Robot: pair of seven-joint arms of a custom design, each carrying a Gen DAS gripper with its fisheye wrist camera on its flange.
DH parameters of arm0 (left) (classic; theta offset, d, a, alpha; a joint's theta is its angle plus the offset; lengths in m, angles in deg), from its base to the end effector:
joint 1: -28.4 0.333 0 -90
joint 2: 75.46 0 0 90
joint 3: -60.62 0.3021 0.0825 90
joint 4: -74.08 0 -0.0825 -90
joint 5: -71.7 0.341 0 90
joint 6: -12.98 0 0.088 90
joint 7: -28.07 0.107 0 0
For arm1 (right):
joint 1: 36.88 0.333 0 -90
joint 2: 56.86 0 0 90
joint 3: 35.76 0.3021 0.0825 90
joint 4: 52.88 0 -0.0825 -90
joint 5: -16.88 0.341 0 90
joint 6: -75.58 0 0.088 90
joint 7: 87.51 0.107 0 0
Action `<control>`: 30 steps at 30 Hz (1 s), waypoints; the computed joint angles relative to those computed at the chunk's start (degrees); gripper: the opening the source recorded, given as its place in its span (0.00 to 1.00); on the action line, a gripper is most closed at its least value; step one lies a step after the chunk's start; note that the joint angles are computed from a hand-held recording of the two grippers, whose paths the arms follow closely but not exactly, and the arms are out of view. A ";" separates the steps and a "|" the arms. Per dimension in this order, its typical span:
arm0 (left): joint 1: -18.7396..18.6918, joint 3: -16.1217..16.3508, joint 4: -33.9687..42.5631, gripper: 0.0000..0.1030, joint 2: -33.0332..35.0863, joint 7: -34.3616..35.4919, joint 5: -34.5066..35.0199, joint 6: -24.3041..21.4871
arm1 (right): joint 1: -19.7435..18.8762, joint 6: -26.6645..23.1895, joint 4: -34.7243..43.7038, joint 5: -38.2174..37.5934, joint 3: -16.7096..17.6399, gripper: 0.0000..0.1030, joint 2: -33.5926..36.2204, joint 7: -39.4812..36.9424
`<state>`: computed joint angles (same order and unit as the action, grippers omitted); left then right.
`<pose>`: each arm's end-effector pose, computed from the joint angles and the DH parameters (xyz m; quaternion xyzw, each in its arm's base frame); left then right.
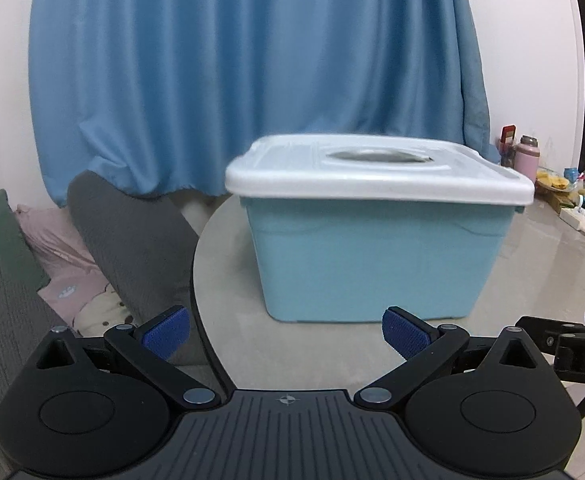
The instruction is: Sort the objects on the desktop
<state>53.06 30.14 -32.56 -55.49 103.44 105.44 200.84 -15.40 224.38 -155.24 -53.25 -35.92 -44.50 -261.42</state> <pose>0.6192 -0.0747 0.4992 -0.4884 0.6939 -0.4014 0.3448 0.5678 0.2418 0.4916 -0.4830 0.7248 -0.3598 0.3345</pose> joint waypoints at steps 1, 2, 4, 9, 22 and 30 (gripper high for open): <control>-0.79 1.11 -0.57 1.00 -0.17 -0.31 0.07 0.57 | 0.22 -0.03 -0.57 -0.71 -0.04 0.93 -0.18 0.90; -1.31 1.88 -0.85 1.00 -0.13 -0.63 0.31 0.82 | 0.40 -0.07 -1.13 -1.44 -0.03 0.93 -0.36 1.80; -1.74 2.83 -2.16 1.00 -0.46 -1.66 0.86 1.51 | 0.52 0.12 -2.07 -2.51 0.05 0.93 -0.58 3.47; -6.17 9.22 -4.60 1.00 -1.01 -5.02 3.57 4.47 | 0.94 0.21 -3.24 -5.51 0.37 0.93 -0.34 6.23; -3.09 6.97 -2.00 1.00 2.70 -11.25 11.24 4.58 | 1.71 -0.57 -3.36 -7.98 0.46 0.93 0.76 7.38; -1.79 4.51 -0.47 1.00 3.75 -10.60 11.22 2.97 | 1.31 0.23 -3.59 -7.33 0.29 0.93 1.00 7.97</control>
<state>51.27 34.65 -33.03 -51.74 92.84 116.66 203.81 -14.09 224.62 -158.84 -60.58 -35.63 -43.51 -253.45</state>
